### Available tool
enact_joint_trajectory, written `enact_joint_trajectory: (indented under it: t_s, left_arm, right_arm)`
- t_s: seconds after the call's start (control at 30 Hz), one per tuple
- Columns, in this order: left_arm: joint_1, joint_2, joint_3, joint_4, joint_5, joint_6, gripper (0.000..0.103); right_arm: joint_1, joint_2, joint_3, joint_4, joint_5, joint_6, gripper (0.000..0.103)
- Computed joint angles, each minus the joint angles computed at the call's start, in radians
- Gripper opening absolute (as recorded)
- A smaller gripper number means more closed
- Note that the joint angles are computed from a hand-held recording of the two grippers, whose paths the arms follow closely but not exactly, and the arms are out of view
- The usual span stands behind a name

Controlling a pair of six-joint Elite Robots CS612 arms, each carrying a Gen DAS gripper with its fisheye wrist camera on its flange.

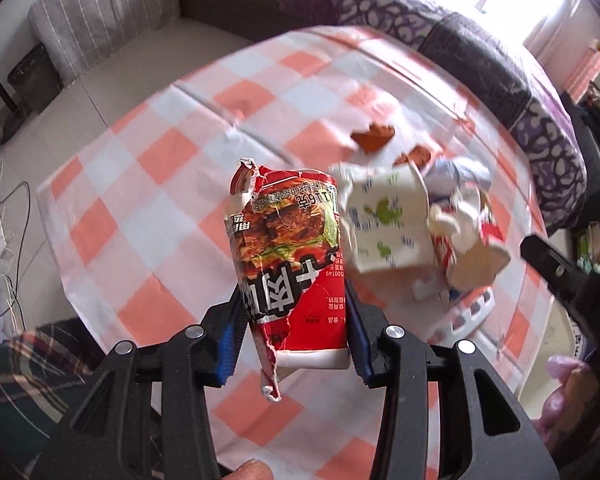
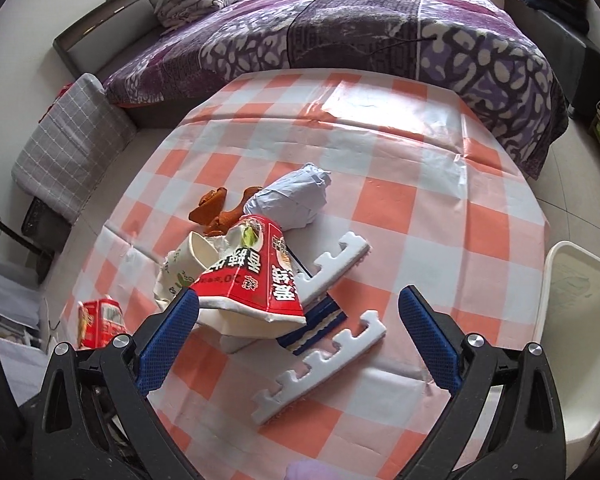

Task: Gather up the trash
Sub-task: 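Grasp the red snack bag with the left gripper while the right grasps the red paper cup, then carry the red bag and red cup to the white bin and release both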

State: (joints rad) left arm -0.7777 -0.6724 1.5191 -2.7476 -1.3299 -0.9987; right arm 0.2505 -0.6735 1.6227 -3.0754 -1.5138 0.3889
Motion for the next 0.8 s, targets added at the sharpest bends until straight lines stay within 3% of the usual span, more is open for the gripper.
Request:
enact_joint_trajectory:
  t_s: [0.23,0.3,0.33,0.4,0.47,0.63,0.8]
  left_arm:
    - [0.039,0.019,-0.078,-0.023,0.076,0.032,0.045]
    - [0.045,0.043,-0.122,-0.032,0.080,0.055,0.045]
    - [0.048,0.049,-0.134,-0.043,0.081,0.071,0.045]
    - [0.051,0.068,-0.164,-0.057,0.090,0.102,0.045]
    - [0.048,0.081,-0.173,-0.082,0.109,0.134,0.045]
    - [0.045,0.102,-0.192,-0.110,0.102,0.176,0.045]
    - [0.015,0.103,-0.186,-0.191,0.196,0.259,0.045]
  right_arm:
    - [0.006,0.046,-0.077,0.068,0.037,-0.006,0.096]
    - [0.011,0.055,-0.091,0.083,0.041,-0.014,0.091]
    - [0.013,0.060,-0.097,0.089,0.039,-0.025,0.084]
    - [0.018,0.065,-0.107,0.106,0.028,-0.051,0.038]
    - [0.024,0.066,-0.102,0.078,-0.016,-0.047,0.032]
    - [0.022,0.054,-0.072,-0.018,-0.076,-0.014,0.027]
    - [0.022,0.037,-0.038,-0.122,-0.164,0.021,0.027]
